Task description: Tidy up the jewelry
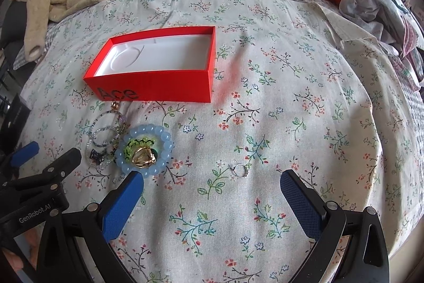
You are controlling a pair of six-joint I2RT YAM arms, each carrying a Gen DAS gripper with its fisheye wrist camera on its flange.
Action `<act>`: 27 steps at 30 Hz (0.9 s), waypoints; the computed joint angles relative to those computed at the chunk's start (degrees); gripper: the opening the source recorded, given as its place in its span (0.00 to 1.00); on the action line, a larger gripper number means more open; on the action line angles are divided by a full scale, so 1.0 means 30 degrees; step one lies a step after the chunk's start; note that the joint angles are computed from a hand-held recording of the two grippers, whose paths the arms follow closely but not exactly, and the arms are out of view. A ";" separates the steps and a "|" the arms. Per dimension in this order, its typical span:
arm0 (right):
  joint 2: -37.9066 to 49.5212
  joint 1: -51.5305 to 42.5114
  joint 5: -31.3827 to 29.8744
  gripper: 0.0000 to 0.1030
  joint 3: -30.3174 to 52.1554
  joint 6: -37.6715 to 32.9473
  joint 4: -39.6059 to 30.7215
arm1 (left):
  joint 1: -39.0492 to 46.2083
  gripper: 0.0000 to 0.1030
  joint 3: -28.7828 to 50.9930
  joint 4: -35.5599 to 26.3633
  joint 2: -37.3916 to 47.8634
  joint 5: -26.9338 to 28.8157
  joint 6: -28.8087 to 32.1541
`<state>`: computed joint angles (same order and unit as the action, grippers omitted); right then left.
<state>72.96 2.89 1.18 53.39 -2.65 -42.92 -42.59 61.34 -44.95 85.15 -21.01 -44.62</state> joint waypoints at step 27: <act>0.7343 -0.1723 -0.5858 0.81 0.6320 -0.1303 -0.3336 | 0.5617 0.66 0.1983 0.1251 0.2377 0.8103 0.5636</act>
